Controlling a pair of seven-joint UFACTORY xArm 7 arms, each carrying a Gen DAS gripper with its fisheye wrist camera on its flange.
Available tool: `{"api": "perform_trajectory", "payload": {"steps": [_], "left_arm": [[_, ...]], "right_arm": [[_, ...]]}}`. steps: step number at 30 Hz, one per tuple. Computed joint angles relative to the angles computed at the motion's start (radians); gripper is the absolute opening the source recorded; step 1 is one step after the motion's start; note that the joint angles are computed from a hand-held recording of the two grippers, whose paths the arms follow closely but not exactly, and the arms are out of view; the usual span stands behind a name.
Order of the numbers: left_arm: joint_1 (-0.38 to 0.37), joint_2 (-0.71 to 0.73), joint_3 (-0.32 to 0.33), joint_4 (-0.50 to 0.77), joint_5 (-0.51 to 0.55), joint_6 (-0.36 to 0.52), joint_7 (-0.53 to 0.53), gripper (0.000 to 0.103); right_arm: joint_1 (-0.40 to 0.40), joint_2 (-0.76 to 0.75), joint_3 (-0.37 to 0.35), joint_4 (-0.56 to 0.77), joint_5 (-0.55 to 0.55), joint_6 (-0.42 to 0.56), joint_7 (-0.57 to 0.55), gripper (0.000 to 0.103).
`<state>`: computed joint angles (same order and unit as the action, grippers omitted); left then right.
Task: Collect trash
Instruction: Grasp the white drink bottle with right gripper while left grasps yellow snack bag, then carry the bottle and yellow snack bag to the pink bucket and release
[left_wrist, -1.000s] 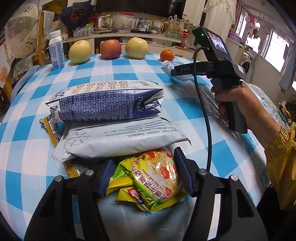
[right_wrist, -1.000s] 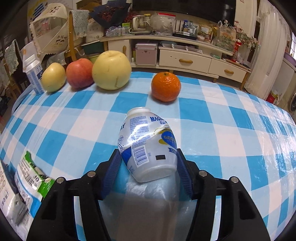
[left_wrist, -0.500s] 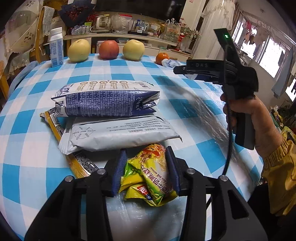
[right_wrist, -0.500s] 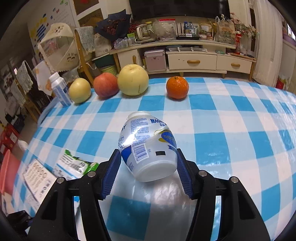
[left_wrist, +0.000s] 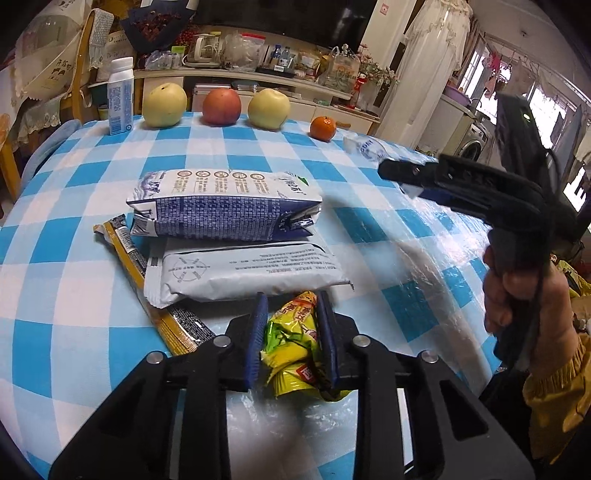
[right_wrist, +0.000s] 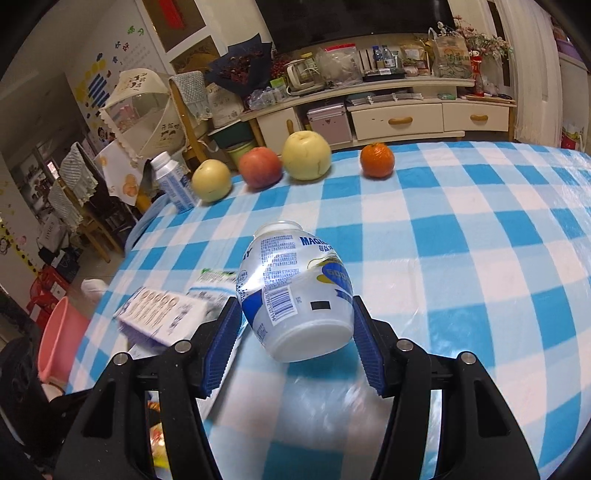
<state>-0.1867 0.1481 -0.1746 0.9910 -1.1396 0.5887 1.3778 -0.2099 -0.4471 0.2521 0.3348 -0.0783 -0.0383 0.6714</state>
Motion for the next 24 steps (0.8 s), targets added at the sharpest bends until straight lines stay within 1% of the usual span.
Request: {"api": "perform_trajectory", "payload": {"steps": [1, 2, 3, 4, 5, 6, 7, 8, 10, 16, 17, 18, 20, 24], "left_arm": [[0.003, 0.002, 0.004, 0.005, 0.027, 0.024, -0.011, 0.029], [0.008, 0.012, 0.012, 0.020, 0.079, 0.074, -0.031, 0.030], [0.012, 0.016, 0.014, 0.025, 0.111, 0.094, -0.039, 0.030], [0.013, 0.015, 0.014, 0.022, 0.124, 0.090, -0.037, 0.035], [0.018, 0.016, 0.015, 0.027, 0.149, 0.115, -0.040, 0.051], [0.023, 0.021, 0.018, 0.035, 0.182, 0.152, -0.046, 0.058], [0.024, 0.012, 0.015, 0.025, 0.193, 0.151, -0.026, 0.066], [0.024, 0.003, 0.012, 0.013, 0.189, 0.139, -0.003, 0.069], [0.024, -0.001, 0.011, 0.009, 0.208, 0.161, 0.032, 0.075], [-0.008, -0.013, -0.011, -0.038, 0.196, 0.090, 0.156, 0.074], [-0.014, -0.014, -0.013, -0.043, 0.197, 0.084, 0.172, 0.071], [-0.018, -0.016, -0.013, -0.048, 0.204, 0.088, 0.178, 0.070], [-0.024, -0.024, -0.016, -0.061, 0.180, 0.072, 0.215, 0.063], [-0.025, -0.018, -0.008, -0.054, 0.164, 0.086, 0.196, 0.056]], "right_arm": [[0.001, -0.016, 0.016, -0.008, 0.001, 0.009, 0.010, 0.060], [0.007, -0.037, 0.034, -0.018, 0.002, 0.024, 0.023, 0.060], [0.018, -0.053, 0.043, -0.025, 0.002, 0.035, 0.035, 0.060], [0.028, -0.068, 0.049, -0.031, 0.001, 0.046, 0.047, 0.060], [0.034, -0.089, 0.064, -0.038, -0.002, 0.060, 0.063, 0.060], [0.035, -0.105, 0.075, -0.044, -0.008, 0.071, 0.077, 0.060], [0.040, -0.123, 0.084, -0.051, -0.014, 0.083, 0.092, 0.060], [0.051, -0.134, 0.080, -0.056, -0.018, 0.089, 0.100, 0.060], [0.078, -0.169, 0.074, -0.077, -0.021, 0.103, 0.122, 0.060], [0.137, -0.272, 0.051, -0.133, -0.027, 0.157, 0.172, 0.060], [0.143, -0.285, 0.053, -0.139, -0.029, 0.167, 0.182, 0.060], [0.151, -0.304, 0.057, -0.145, -0.031, 0.183, 0.192, 0.060], [0.163, -0.335, 0.061, -0.155, -0.037, 0.207, 0.210, 0.060], [0.176, -0.378, 0.072, -0.165, -0.056, 0.239, 0.245, 0.060]]}}
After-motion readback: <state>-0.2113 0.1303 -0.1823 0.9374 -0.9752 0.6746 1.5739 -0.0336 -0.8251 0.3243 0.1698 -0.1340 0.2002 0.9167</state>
